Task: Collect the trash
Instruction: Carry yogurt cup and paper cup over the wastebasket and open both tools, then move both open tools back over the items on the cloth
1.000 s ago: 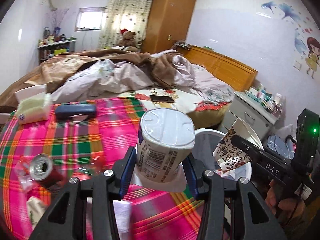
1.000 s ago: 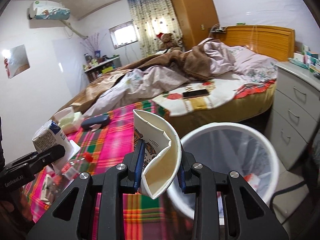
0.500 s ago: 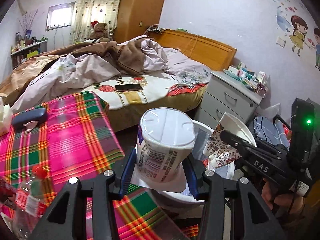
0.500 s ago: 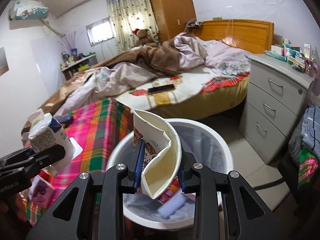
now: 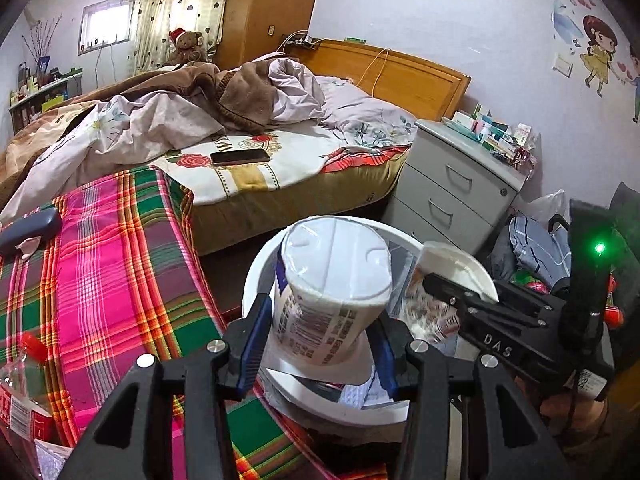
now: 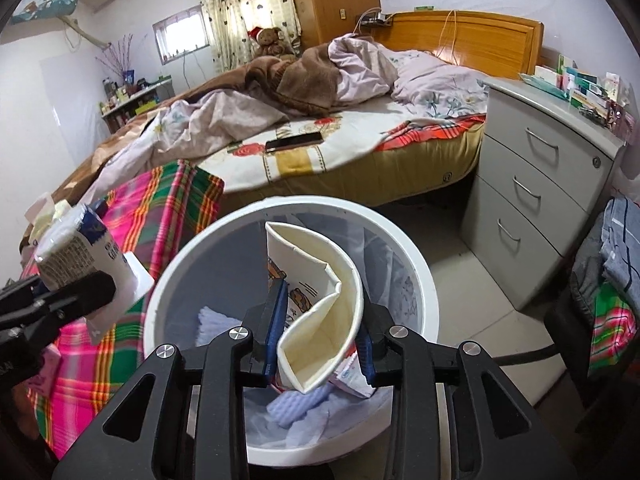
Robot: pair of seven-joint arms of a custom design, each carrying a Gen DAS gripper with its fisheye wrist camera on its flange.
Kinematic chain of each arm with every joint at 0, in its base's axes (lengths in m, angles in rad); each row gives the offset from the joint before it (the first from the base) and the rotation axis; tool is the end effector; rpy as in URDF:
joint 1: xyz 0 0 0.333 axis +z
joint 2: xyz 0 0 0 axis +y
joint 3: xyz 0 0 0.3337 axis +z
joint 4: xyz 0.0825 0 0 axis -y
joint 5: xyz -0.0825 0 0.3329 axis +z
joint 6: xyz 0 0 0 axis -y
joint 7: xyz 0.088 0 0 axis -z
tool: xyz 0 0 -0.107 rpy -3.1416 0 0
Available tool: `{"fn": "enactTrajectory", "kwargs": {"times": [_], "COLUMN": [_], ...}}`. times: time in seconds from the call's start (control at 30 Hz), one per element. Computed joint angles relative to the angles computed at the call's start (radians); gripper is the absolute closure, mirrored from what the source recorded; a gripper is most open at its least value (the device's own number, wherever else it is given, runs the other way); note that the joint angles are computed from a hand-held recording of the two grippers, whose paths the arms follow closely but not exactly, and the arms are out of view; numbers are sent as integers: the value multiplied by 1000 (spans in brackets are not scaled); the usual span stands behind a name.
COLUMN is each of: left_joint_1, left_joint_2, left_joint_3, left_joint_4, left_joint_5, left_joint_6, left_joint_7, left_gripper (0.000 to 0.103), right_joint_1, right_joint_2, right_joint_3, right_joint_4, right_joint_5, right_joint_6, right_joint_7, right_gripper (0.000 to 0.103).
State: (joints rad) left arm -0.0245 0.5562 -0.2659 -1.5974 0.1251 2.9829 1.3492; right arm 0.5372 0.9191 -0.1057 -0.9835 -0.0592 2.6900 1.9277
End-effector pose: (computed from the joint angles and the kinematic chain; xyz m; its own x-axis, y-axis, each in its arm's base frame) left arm 0.6857 -0.1669 0.4619 -0.1664 -0.9660 0.1978 -0.6872 -0.0302 -0.7258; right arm 0.7029 0.3708 0.4278 0.2377 -0.9646 -0.1145 -0.7021 -0.0891 -0.7065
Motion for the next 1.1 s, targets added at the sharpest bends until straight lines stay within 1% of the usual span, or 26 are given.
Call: {"fn": "enactTrajectory", "kwargs": {"times": [0.03,0.07,0.1,0.13,0.17,0.2,0.27,0.3,0.43,0.5,0.57,0.6,0.67,0.7,0.8,0.87,0.9,1.0,1.1], "left_joint_1": [-4,-1,5,13,16,9,-7,1,2,16,28,31,16,16,40,33,22,29,6], "left_joint_2": [4,6,7,9,9,6,-5,-9,-38,-49,-70,-80,-101,-109,-137,-159,-172,-208,-245], "left_joint_3": [4,0,-7,-18,-21,-10,16,11,26,19,16,20,51,56,48,69,91,106,160], "left_joint_4": [8,11,11,10,9,6,-7,-16,-62,-83,-118,-133,-161,-173,-219,-250,-268,-325,-379], "left_joint_5": [1,-2,-8,-14,-16,-13,-3,-5,8,7,6,9,25,30,35,49,60,76,100], "left_joint_6": [-8,-12,-11,-9,-6,-5,2,8,40,51,80,87,101,110,139,158,169,206,239], "left_joint_7": [-3,-2,-1,6,9,3,-18,-18,-41,-45,-54,-61,-87,-96,-110,-131,-146,-175,-221], "left_gripper": [43,40,38,38,38,37,35,35,34,34,34,34,34,34,34,34,34,34,34], "right_joint_1": [0,-2,-4,-2,-3,-3,3,4,9,13,18,21,30,35,43,51,53,63,72], "right_joint_2": [0,6,8,7,2,-10,-9,-8,-22,-25,-37,-38,-46,-49,-62,-67,-71,-80,-78], "right_joint_3": [-1,1,3,1,2,5,-4,-6,-6,-7,-7,-8,-13,-15,-12,-14,-12,-6,3], "right_joint_4": [-1,9,15,14,3,-20,-19,-18,-44,-47,-67,-67,-79,-84,-105,-111,-119,-134,-130], "right_joint_5": [0,2,4,3,3,4,1,1,3,2,2,2,-1,-4,-4,-4,-2,3,8], "right_joint_6": [-3,-11,-18,-20,-13,5,7,8,34,40,57,59,71,76,101,112,122,147,158], "right_joint_7": [2,0,-2,2,1,-2,8,11,22,26,28,29,33,34,32,36,35,24,7], "right_gripper": [70,69,63,51,44,38,38,38,38,38,38,38,38,38,38,38,38,38,38]}}
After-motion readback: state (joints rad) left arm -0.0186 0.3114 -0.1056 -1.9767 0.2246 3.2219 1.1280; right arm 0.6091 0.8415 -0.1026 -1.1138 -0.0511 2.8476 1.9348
